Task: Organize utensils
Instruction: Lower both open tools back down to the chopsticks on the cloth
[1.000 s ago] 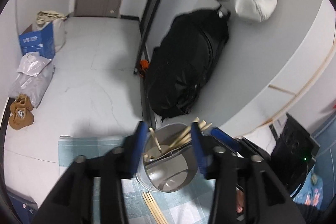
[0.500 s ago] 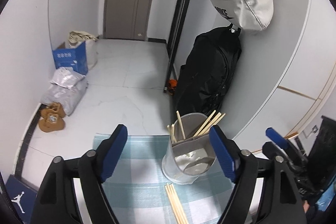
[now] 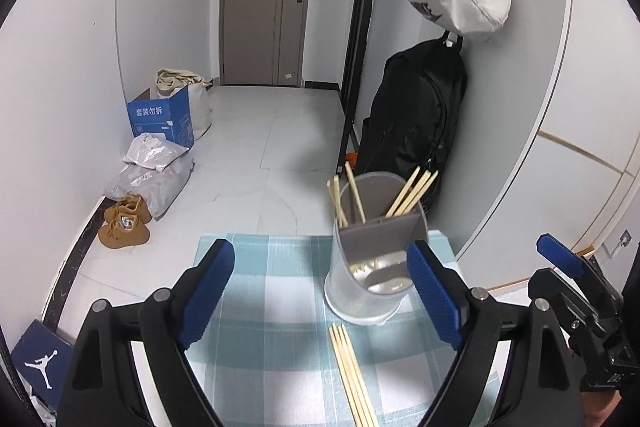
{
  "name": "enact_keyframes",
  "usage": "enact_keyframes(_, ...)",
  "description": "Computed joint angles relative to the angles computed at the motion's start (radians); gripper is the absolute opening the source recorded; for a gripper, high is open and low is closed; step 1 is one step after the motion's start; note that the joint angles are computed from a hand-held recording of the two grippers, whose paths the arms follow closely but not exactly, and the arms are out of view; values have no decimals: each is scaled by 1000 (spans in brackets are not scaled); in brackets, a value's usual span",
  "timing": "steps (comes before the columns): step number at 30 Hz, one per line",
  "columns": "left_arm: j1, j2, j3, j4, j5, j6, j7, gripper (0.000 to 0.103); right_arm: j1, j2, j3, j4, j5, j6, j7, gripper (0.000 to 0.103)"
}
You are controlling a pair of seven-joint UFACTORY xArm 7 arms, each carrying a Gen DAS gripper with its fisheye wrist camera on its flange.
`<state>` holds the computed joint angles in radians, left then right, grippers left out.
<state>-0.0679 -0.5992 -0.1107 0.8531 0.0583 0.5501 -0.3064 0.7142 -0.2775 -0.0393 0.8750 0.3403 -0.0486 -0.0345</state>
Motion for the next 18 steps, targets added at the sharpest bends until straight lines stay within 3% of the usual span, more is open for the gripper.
enact_keyframes(4,-9,-24,10,-54,-15,-3,2,85,11,-4,8,-23,0,32,-8,99)
enact_keyframes(8,-10,-31,15,-101,-26,-9,-6,85,-66,6,90,-35,-37,95,13,98)
enact_keyframes(10,-6,-28,19,-124,-28,-17,-7,85,-44,19,77,-30,-8,131,-26,91)
enact_keyframes(14,3,-24,31,-148,-40,0,-18,85,-102,64,129,-1,3,215,-17,76)
enact_keyframes(16,9,-13,46,-146,-57,16,-29,85,-165,99,177,29,-45,263,43,62)
enact_keyframes(18,18,2,58,-139,-67,35,-36,85,-180,138,185,62,-26,330,36,54)
